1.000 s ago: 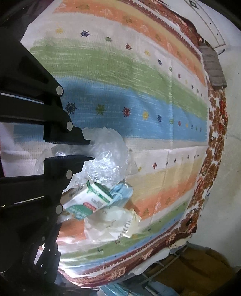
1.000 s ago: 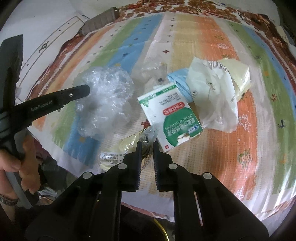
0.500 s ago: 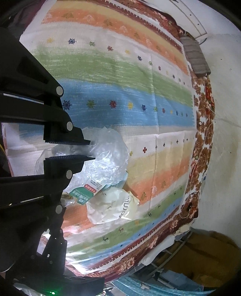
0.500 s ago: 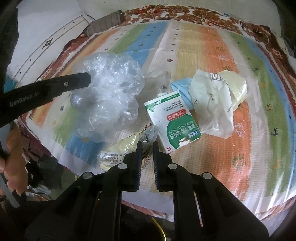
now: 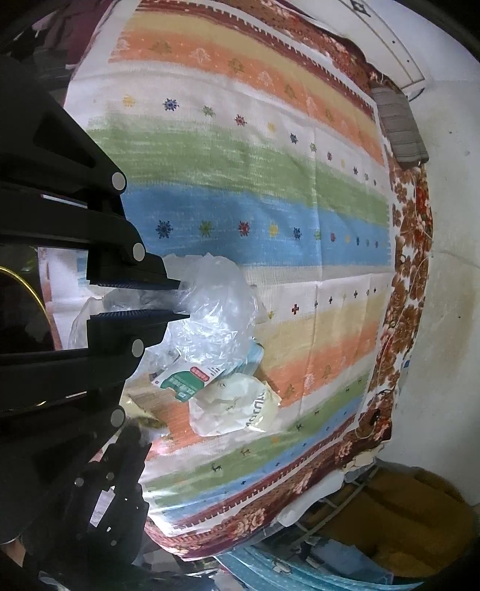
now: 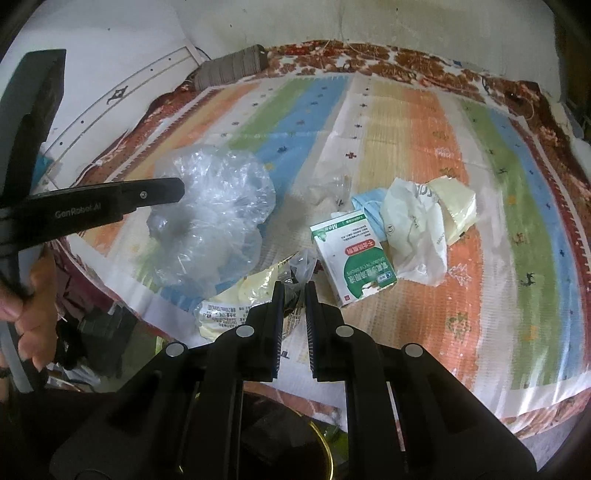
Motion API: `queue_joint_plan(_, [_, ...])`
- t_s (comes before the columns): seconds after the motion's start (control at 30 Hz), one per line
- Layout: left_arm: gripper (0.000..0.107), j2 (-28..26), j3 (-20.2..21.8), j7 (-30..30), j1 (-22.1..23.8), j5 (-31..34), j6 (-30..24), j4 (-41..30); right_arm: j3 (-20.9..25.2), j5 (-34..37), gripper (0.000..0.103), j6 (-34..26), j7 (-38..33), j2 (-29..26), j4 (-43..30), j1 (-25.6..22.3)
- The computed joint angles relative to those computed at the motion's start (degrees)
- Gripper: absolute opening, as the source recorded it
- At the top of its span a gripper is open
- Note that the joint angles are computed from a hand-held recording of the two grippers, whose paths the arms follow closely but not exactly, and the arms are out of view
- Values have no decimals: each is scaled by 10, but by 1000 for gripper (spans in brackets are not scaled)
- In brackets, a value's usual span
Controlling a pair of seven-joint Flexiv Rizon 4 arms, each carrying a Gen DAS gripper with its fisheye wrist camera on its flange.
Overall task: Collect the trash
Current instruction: 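Lift the clear bag with the left tool while the right tool lifts the yellow wrapper toward the bin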
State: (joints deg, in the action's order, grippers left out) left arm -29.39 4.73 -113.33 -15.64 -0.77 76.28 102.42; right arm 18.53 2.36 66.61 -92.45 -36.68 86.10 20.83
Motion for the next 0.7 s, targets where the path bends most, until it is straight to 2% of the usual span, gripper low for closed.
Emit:
queue_joint_plan(0.13, [8, 24, -15, 2, 9, -12, 30, 31, -7, -3, 10, 21, 4, 24, 30, 3])
queue_joint_plan(0.2, [8, 36, -20, 4, 10, -18, 47, 49, 11, 7, 10, 28, -11, 40, 41, -11])
queue_joint_plan(0.37, [9, 64, -2, -5, -16, 0, 67, 75, 30, 34, 10, 45, -34, 67, 61, -31])
queue_joint_plan(0.53, [9, 84, -35, 14, 3, -25, 99, 111, 32, 47, 10, 60, -46, 86, 84, -33])
queue_joint_plan(0.67, [9, 90, 4, -12, -37, -5, 100, 115, 38, 61, 10, 75, -56, 105, 106, -42])
queue_joint_plan(0.7, [9, 93, 2, -14, -36, -5, 103, 119, 43, 69, 10, 74, -60, 109, 110, -47])
